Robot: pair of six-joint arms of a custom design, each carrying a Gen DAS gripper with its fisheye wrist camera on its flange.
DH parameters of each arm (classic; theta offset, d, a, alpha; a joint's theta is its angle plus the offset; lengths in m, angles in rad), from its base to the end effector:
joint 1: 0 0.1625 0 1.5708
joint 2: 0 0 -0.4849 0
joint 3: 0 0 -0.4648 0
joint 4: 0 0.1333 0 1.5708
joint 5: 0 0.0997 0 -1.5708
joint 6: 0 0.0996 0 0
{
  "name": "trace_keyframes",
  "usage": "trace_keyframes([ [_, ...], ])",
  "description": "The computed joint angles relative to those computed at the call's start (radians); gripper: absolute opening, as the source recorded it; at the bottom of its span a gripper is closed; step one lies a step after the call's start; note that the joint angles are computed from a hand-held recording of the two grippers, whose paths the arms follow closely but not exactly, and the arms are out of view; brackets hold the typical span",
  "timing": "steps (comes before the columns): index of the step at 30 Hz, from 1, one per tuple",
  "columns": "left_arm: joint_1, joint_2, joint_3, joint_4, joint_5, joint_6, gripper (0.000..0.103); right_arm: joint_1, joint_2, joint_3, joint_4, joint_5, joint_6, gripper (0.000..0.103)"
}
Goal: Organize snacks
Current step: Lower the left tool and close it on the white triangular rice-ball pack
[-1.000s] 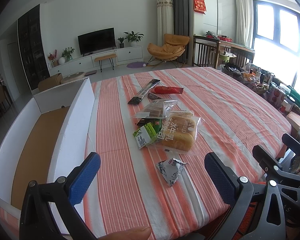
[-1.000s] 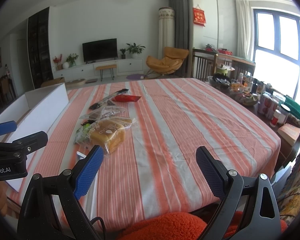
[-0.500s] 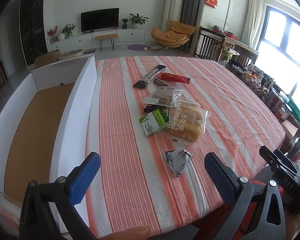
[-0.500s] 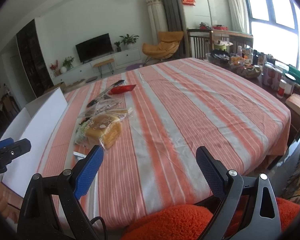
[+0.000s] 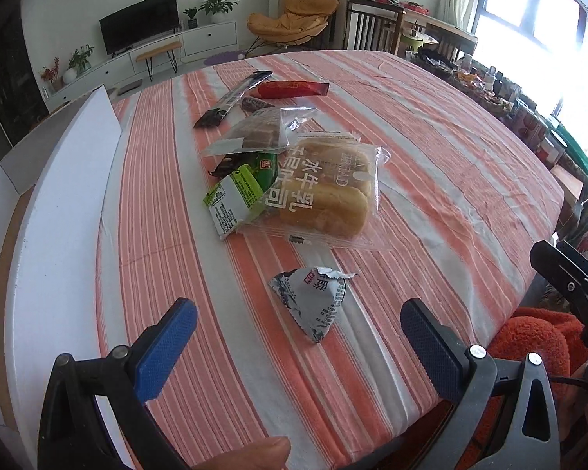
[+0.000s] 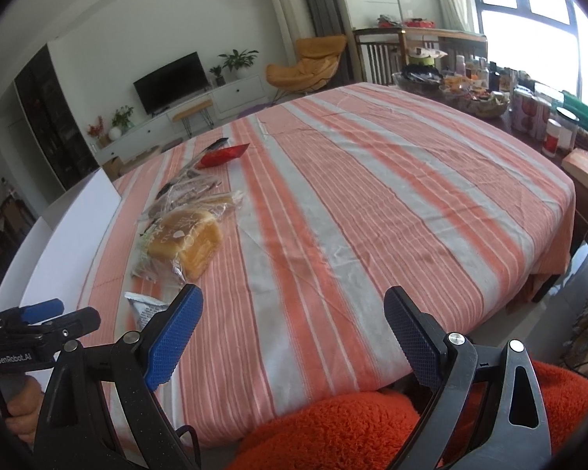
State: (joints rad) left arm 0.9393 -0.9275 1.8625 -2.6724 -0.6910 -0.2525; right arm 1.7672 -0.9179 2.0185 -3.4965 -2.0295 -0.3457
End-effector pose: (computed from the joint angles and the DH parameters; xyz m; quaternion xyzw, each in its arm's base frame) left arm -0.2294 -0.6694 0.1304 0.1350 0.8922 -0.2496 0.3514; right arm 0.2121 -0.6087 0.1460 0.1510 -0.8839 0.3738 0.2368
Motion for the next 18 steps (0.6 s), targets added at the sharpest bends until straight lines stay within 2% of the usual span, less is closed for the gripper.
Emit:
trace_keyframes([
  [2,0.021,0.048,-0.043,0.023,0.028,0.018,0.103,0.0,-0.001,0.002,0.001,0.001,0.005,0.096],
  [6,0.06,0.085,-0.091,0.101,0.045,-0.033,0.103,-0.003,-0.007,0.001,0.013,0.01,0.014,0.096],
  [11,0.084,0.063,-0.067,0.035,0.042,-0.033,0.103,-0.009,-0.011,-0.002,0.032,0.024,0.015,0.096],
  [13,0.096,0.049,-0.051,-0.007,0.02,-0.035,0.103,-0.011,-0.012,-0.006,0.047,0.027,0.018,0.096],
  [14,0.097,0.052,-0.042,-0.048,0.039,-0.016,0.103,-0.011,-0.012,-0.007,0.053,0.027,0.019,0.096],
  [18,0.103,0.059,-0.018,-0.175,0.037,0.078,0.103,-0.013,-0.015,-0.005,0.056,0.029,0.02,0.096],
])
